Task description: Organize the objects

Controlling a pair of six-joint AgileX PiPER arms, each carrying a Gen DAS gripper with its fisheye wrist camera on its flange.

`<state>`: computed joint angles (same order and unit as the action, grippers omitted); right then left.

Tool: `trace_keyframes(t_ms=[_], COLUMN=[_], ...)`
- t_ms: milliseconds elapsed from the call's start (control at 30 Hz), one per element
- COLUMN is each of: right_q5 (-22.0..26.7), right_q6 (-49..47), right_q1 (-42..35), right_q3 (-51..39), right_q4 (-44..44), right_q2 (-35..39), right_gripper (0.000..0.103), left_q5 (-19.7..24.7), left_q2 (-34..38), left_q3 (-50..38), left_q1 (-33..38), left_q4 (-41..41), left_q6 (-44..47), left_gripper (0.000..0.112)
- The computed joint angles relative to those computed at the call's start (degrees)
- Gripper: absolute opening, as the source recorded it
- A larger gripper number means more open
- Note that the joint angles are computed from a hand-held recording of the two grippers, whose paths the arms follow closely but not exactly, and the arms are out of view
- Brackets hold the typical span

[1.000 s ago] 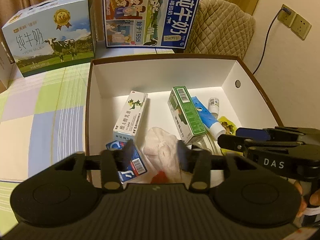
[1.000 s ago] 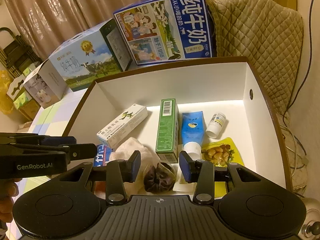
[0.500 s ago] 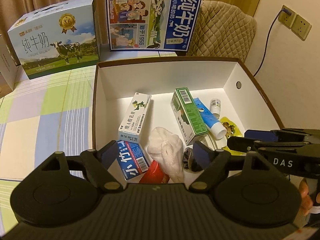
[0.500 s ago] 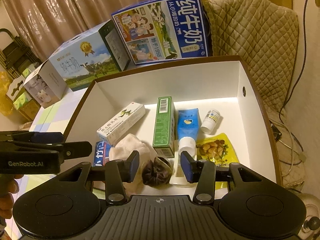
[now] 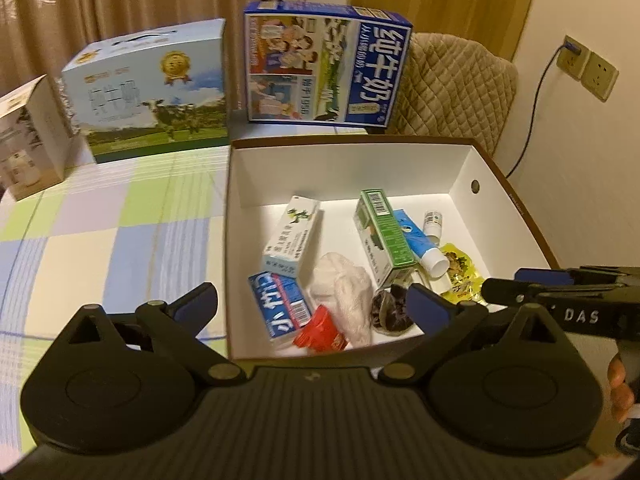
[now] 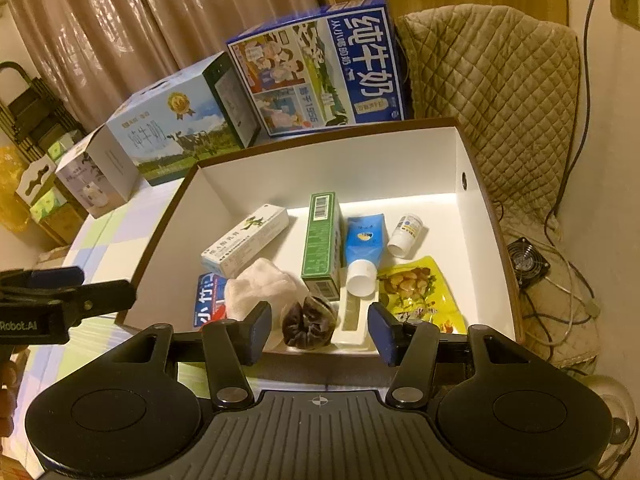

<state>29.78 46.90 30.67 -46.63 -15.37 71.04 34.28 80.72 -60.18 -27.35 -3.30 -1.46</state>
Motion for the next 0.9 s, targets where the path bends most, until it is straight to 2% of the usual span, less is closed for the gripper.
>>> trace_keyframes(t_ms=[167, 333, 533, 700, 900], right_q5=[2.33, 5.79, 12.82, 18.87, 24.66], right_q6=[5.38, 14.21, 28.44, 40.14, 49.45], right_q1=[4.13, 10.61, 21.79, 32.27, 43.16], right_q3=[-0.08, -0.26, -2.05, -5.06, -10.78], right_q4=[-3.67, -9.15, -17.4, -22.08, -24.82], right_q2=[-1.33, -2.26, -1.47, 1.23, 7.38], right_gripper=[0.051, 0.051, 0.051, 0.051, 0.051], left_q5=[0.53, 1.58, 4.11, 9.9, 21.44], left_q2=[-5.18, -10.54, -17.04, -22.32, -25.25], left_q3=[3.96, 7.78, 11.59, 13.97, 15.46], left_q1=[2.02, 6.04, 14.2, 25.62, 45.67], left_q4=[0.68, -1.25, -9.4, -19.16, -30.23], left_q6=[-0.96, 2.61, 14.61, 30.04, 51.13], left_gripper=[0.1, 0.1, 0.101, 0.102, 0.102])
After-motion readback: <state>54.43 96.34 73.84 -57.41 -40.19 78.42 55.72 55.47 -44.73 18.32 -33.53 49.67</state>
